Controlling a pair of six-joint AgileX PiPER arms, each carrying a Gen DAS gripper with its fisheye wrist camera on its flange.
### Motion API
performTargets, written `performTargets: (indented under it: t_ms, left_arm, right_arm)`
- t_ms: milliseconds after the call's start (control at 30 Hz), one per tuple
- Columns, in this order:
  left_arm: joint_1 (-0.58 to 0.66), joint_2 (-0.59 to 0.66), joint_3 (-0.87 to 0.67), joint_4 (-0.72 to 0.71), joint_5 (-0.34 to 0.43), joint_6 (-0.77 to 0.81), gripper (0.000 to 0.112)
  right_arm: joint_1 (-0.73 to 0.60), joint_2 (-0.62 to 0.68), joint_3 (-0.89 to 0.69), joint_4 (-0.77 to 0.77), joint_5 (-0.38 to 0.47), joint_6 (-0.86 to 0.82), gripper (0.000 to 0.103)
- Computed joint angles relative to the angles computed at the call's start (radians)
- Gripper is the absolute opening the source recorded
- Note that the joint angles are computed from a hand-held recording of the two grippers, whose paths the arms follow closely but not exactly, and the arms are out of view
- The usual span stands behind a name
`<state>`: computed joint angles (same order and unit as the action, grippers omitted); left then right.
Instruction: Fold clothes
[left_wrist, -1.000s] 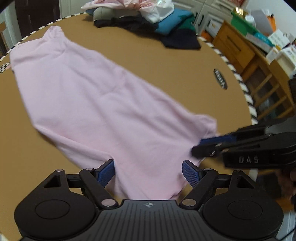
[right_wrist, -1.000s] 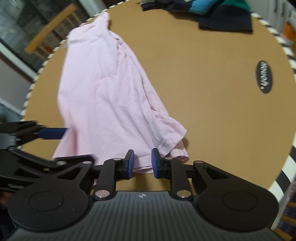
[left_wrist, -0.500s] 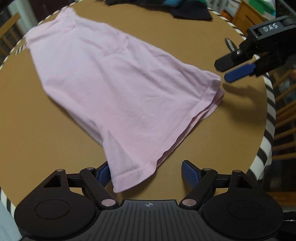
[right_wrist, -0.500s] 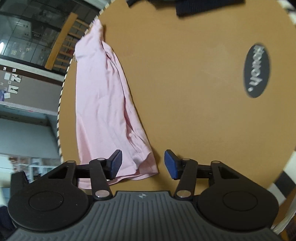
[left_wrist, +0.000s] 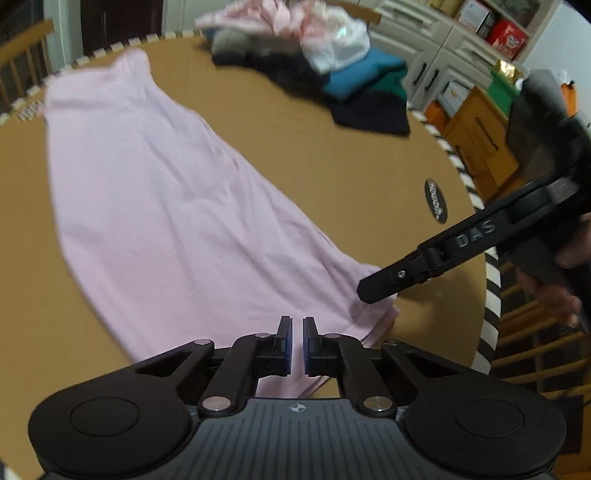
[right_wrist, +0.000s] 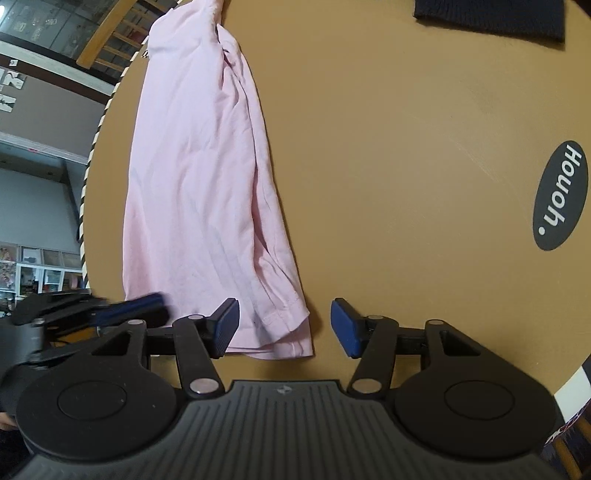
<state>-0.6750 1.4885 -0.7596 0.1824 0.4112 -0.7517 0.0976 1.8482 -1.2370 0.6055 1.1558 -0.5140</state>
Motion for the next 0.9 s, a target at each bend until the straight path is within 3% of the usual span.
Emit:
performTargets:
  t_ms: [167, 333, 400, 633, 767, 867, 900]
  left_arm:
    - [-0.018, 0.061, 0.033, -0.037, -0.057, 0.019, 0.008]
    - [-0.011, 0.058, 0.041, -0.061, -0.05, 0.037, 0.009]
    - [-0.004, 0.072, 0.035, -0.068, -0.055, 0.049, 0.009]
    - [0.019, 0.1, 0.014, -0.118, -0.074, 0.1, 0.009]
    - [0.008, 0.091, 0.011, -0.101, -0.064, 0.071, 0.009]
    - [0.001, 0.079, 0.019, -0.092, -0.064, 0.047, 0.009]
    - [0.0, 0.072, 0.023, -0.091, -0.063, 0.043, 0.009]
  right_arm:
    - [0.049, -0.032, 0.022, -0.047, -0.055, 0.042, 0.057]
    - [0.15, -0.073, 0.057, -0.143, -0.146, 0.081, 0.06]
    - [0.182, -0.087, 0.066, -0.182, -0.164, 0.093, 0.066]
    - [0.28, -0.114, 0.085, -0.313, -0.217, 0.138, 0.064]
    - [0.302, -0.126, 0.088, -0.369, -0.221, 0.146, 0.054]
    - [0.288, -0.125, 0.083, -0.343, -0.206, 0.099, 0.024]
    - [0.282, -0.123, 0.079, -0.337, -0.201, 0.087, 0.023]
